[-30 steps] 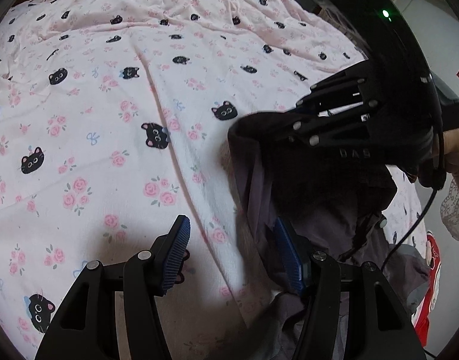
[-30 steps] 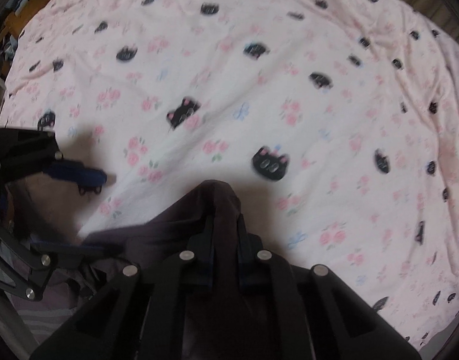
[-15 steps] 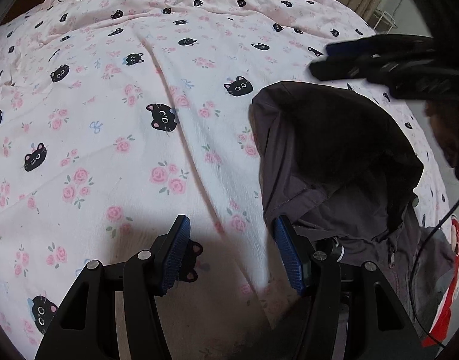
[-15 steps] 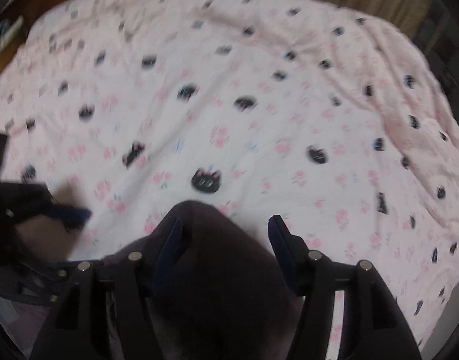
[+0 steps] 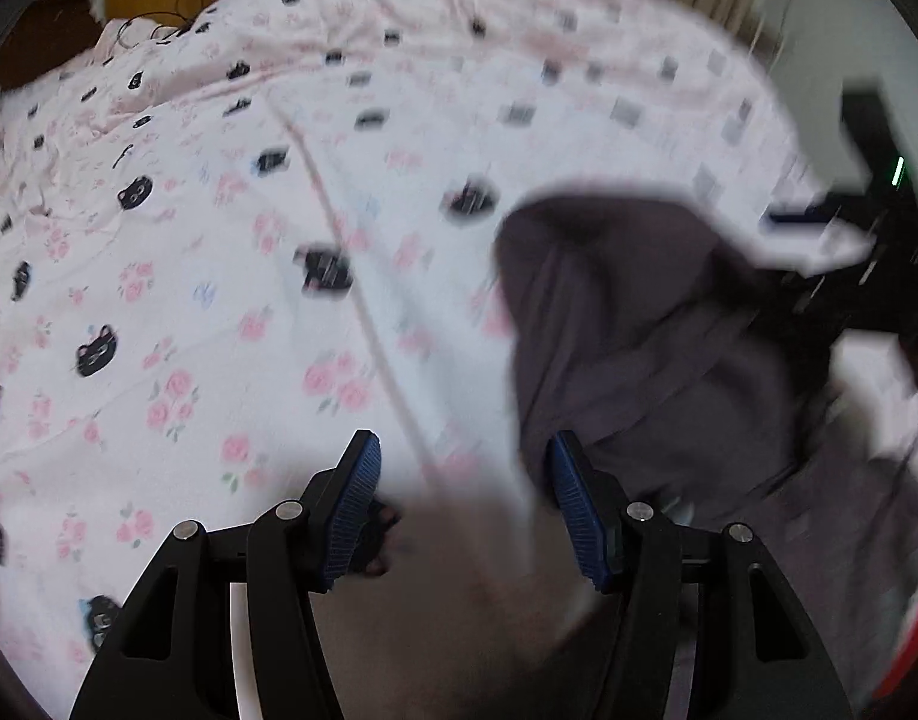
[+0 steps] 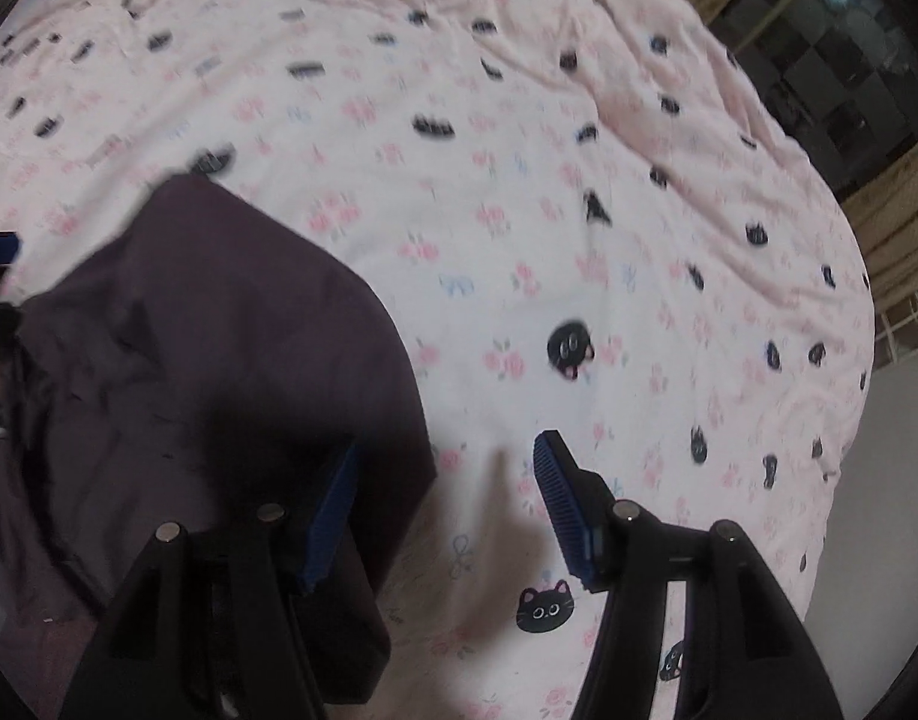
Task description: Fold clothes
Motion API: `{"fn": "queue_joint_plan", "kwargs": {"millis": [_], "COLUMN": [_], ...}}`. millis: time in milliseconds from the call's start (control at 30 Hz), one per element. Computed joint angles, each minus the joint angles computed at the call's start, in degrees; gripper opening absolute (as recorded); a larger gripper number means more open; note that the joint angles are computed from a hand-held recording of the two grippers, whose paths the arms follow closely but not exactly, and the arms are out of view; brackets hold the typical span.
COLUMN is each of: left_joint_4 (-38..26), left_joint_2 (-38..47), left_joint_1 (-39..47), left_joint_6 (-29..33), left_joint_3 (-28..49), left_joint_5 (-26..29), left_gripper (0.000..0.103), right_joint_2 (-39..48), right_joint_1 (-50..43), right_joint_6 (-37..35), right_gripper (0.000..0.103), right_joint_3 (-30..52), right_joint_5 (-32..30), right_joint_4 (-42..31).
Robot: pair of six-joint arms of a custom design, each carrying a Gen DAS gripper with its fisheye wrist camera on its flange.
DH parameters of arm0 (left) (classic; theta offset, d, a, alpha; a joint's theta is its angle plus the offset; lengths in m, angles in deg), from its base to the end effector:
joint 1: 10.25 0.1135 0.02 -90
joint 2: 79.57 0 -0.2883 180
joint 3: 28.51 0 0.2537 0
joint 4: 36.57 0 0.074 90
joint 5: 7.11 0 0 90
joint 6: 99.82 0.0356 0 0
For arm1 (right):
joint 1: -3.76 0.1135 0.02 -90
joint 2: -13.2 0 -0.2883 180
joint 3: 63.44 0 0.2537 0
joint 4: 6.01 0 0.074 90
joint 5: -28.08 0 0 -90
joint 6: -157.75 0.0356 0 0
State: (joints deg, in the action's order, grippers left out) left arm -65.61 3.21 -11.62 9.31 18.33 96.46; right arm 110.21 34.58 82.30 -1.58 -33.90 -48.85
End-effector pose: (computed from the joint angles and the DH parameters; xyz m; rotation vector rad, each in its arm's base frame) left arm 0.2348 -0.0140 0.1522 0.5438 2.6115 -0.2221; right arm 0.2529 0.1314 0.1505 -0.3139 2.6998 -0.5153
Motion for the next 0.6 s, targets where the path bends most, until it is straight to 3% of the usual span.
{"fn": "queue_joint_plan", "kwargs": {"millis": [167, 400, 500, 600], "left_joint_4": [-0.9, -2.09, -2.86, -3.69], "left_joint_2": [0.44, 0.31, 0.12, -2.34], "left_joint_1": [1.33, 1.74, 2.42, 4.68], "left_joint_6": [1.25, 0.98, -0.12, -0.84], "left_joint_3": [0.62, 1.07, 1.79, 2.08], "left_joint_5": [1.47, 2.13, 3.81, 9.93], "left_gripper": [0.055, 0.055, 0.055, 0.054], "right_joint_2": [1.96, -17.43, -23.85, -23.72], "right_joint_1": [-1.07, -6.28, -2.1, 4.36], "right_joint_6": [0.45, 0.56, 0.93, 3.56], "right_gripper": [0.065, 0.065, 0.065, 0.065], "right_joint_3": [-1.93, -7.97, -9.8, -11.64], "right_joint_5": [2.24, -9.6, -8.53, -5.95], "right_joint_4": [2.65, 3.83, 0.63, -1.85]}}
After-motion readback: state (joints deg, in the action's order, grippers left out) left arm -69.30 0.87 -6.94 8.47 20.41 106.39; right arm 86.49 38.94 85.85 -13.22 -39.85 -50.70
